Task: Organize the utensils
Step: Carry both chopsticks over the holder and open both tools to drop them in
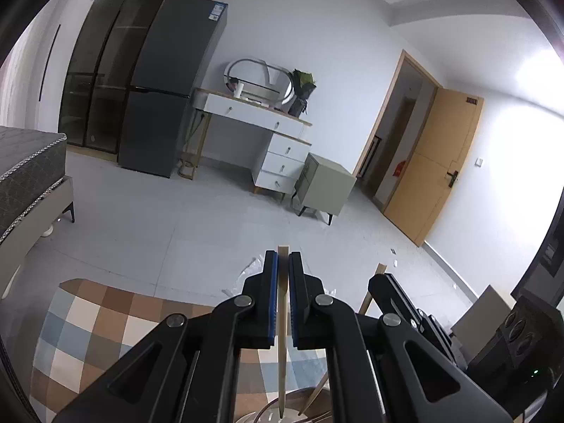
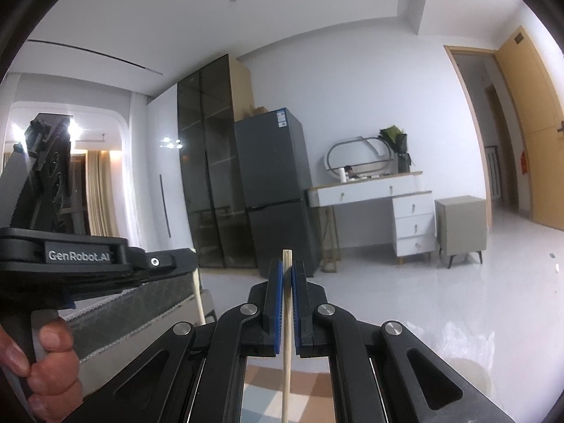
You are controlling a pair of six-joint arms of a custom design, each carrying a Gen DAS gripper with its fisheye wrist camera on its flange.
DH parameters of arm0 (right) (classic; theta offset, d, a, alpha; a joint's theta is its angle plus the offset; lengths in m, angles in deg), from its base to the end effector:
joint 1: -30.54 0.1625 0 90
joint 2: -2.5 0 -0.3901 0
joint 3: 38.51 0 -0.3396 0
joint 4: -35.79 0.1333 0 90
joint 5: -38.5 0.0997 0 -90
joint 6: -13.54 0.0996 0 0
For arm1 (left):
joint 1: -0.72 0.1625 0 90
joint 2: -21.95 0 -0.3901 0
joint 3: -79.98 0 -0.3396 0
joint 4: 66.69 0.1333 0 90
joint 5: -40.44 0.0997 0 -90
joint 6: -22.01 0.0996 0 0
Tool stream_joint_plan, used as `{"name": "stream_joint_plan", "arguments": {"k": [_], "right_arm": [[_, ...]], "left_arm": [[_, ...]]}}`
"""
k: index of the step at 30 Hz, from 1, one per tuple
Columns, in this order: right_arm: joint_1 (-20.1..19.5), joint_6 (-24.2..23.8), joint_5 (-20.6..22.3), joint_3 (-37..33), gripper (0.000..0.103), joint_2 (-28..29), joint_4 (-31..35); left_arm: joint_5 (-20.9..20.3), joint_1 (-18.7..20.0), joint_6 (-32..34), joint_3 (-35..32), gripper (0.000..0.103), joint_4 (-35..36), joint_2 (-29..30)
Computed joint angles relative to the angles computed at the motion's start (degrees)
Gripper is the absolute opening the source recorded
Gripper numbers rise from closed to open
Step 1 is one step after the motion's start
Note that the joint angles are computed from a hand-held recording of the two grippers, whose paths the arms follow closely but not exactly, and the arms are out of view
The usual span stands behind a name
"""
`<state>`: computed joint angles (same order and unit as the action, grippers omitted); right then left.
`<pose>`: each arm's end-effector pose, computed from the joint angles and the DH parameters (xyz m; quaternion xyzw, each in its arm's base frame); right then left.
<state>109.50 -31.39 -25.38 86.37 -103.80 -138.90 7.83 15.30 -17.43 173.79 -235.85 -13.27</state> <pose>0.1098 -0.3623 0.4837 0.3559 -0.7451 0.5581 0.0821 -0.5336 -0.3632 0.0824 0.1850 0.8474 -0.4824 0.1223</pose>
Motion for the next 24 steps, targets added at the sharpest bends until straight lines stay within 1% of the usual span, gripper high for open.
{"name": "stream_joint_plan", "arguments": {"k": [3, 7, 11, 14, 16, 19, 22, 23, 24], "right_arm": [[-0.50, -1.41, 0.21, 0.21, 0.004, -1.04, 2.27], [-1.02, -3.55, 0.28, 1.01, 0.004, -2.77, 4.78], [-2.45, -5.15, 0.85, 1.85, 0.004, -5.50, 8.54], [-3.28, -6.01, 1.07, 1.94, 0.004, -7.39, 12.26], [-3.41, -7.20, 0.54, 1.83, 0.005, -8.61, 15.14], [-3.27, -7.91, -0.45, 1.25, 0.007, -9.51, 18.64], [-3.16, -7.45, -1.58, 0.19, 0.009, -10.82, 23.30], [-3.15, -7.11, -2.11, -0.03, 0.011, -11.20, 23.89], [-3.02, -6.53, -2.62, -0.30, 0.017, -12.13, 25.08]], "left_arm": [[-0.43, -0.31, 0.41, -0.42, 0.001, 0.92, 0.14], [0.03, -1.28, 0.56, 0.35, 0.001, 2.15, -0.03], [-0.01, -1.79, -0.99, 0.70, 0.001, 5.43, -0.71], [-1.16, -1.91, -2.07, 1.31, 0.002, 7.41, -1.75], [-2.92, -1.90, -3.15, 1.42, 0.001, 9.93, -2.72], [-5.57, -2.13, -5.71, 0.93, 0.002, 15.16, -4.24], [-6.35, -2.55, -10.00, -1.08, 0.003, 23.40, -5.19], [-6.07, -2.83, -13.04, -2.24, 0.009, 28.61, -5.63], [-5.85, -3.15, -15.26, -2.66, 0.019, 31.43, -6.09]]}}
